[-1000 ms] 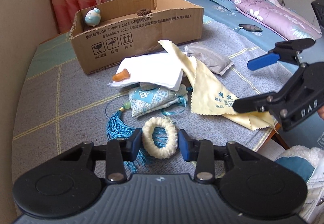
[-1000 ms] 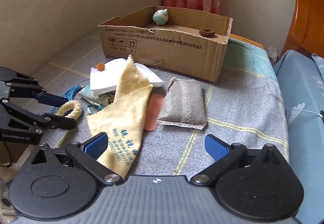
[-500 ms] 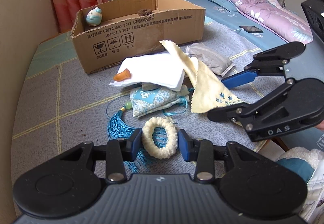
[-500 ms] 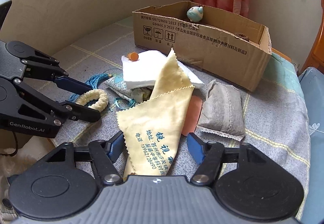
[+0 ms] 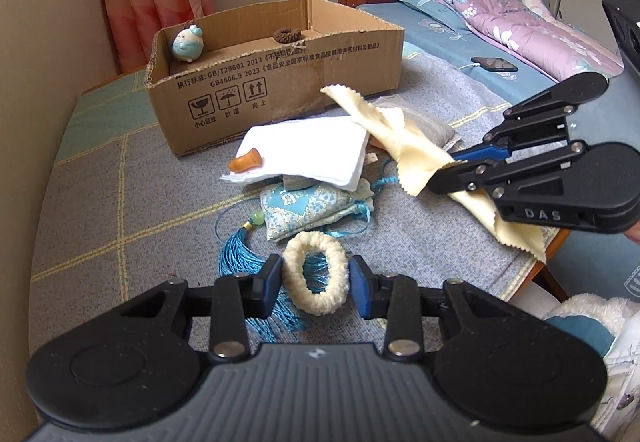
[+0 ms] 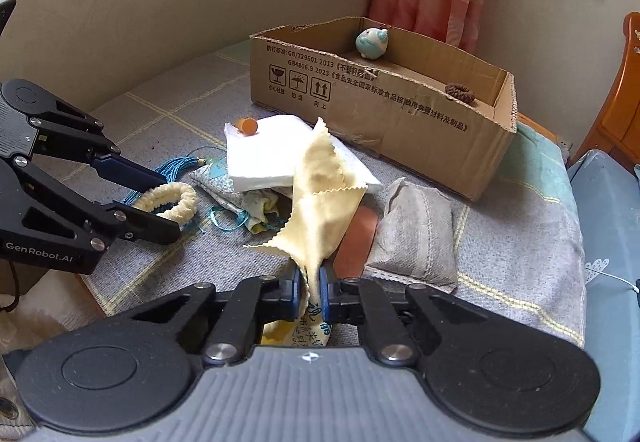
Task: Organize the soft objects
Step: 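Grasp the cream beaded ring with the left gripper while the right gripper grasps the yellow cloth, then carry the beaded ring over the box and open the left gripper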
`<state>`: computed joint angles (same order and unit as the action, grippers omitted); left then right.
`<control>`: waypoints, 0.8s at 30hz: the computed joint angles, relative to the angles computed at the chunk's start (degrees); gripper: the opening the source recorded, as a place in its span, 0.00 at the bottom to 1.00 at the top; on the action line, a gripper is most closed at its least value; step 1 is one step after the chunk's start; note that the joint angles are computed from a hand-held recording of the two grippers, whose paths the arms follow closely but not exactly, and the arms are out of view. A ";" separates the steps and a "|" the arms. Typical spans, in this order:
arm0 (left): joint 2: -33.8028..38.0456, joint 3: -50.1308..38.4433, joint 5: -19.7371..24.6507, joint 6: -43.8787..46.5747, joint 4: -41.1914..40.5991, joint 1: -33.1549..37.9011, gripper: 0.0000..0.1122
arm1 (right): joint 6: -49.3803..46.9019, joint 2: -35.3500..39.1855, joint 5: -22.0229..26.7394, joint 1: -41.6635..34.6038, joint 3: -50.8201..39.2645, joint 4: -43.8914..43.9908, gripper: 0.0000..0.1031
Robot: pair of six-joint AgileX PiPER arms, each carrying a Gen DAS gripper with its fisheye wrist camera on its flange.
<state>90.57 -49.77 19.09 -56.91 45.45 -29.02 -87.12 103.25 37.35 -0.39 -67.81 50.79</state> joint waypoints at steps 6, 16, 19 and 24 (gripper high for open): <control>-1.15 -0.38 1.05 0.75 -0.16 -0.59 0.31 | -0.54 -0.81 0.30 -1.78 -0.57 1.23 0.11; -3.50 -2.71 2.86 3.79 -1.56 -0.41 0.31 | -2.02 -1.56 1.85 -3.24 -2.42 3.21 0.12; -3.53 -4.62 4.02 5.55 -2.54 0.22 0.31 | -2.04 -1.41 3.01 -3.60 -3.85 3.51 0.11; -3.02 -8.60 4.52 10.89 -5.77 2.64 0.31 | -0.42 -0.05 5.03 -3.74 -7.80 3.41 0.11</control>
